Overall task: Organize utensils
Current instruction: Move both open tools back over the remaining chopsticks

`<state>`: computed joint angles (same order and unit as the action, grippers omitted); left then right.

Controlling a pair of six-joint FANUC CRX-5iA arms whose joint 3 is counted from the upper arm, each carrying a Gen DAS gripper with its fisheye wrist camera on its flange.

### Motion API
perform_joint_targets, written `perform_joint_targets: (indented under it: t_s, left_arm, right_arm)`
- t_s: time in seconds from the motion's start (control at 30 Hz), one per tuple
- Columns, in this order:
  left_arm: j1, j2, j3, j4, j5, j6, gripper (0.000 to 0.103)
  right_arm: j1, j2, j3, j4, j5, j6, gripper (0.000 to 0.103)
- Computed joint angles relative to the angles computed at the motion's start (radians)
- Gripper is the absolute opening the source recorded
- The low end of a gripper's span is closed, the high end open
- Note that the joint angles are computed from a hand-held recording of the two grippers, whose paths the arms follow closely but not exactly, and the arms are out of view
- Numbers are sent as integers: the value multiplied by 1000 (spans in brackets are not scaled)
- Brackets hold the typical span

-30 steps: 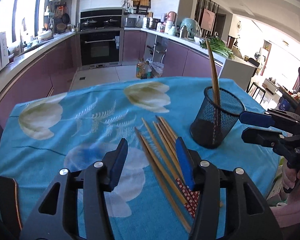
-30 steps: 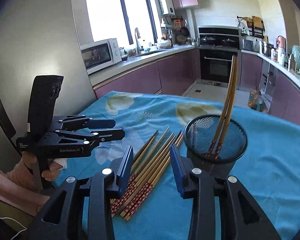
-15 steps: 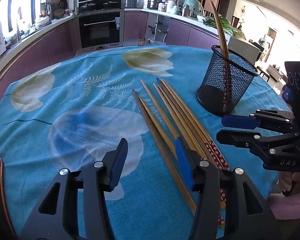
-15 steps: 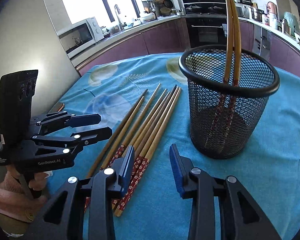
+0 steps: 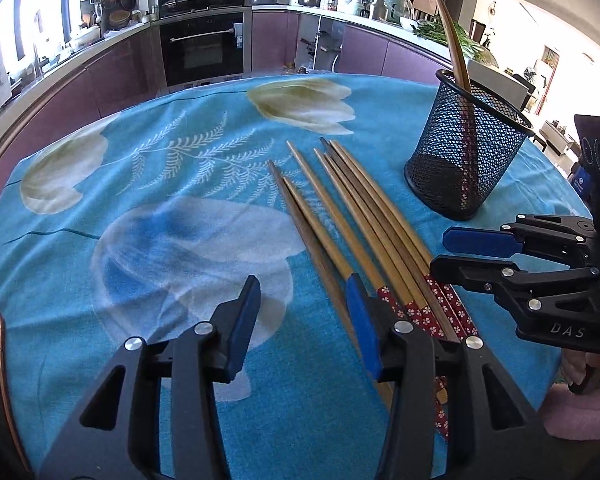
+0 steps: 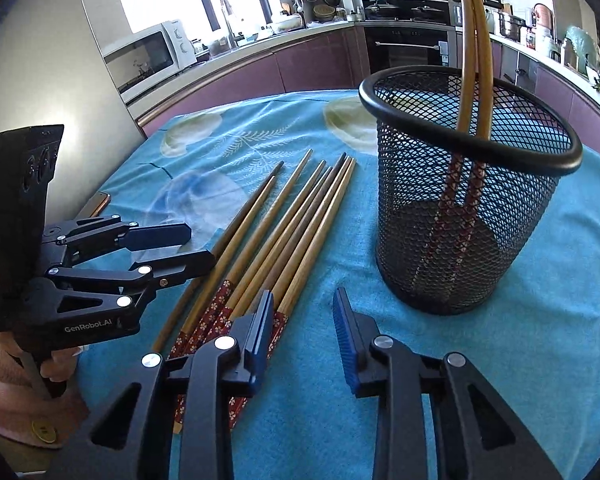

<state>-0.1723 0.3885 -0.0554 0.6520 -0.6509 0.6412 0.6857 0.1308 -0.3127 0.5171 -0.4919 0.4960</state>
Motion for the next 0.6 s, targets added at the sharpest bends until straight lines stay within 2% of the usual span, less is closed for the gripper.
perform_joint_targets:
  t_s: [0.27,0.37,0.6]
  left_arm:
    - [1,3,14,-29,-9,29,43]
    - [1,15,45,-61,-39,64,43]
    - [-13,48,97,-102,-49,93,35]
  right_arm:
    - [16,9,15,37,-69,-35,29]
    - [18,14,23,37,-83,-33,28]
    - [20,48,49,77,-110,-53,25]
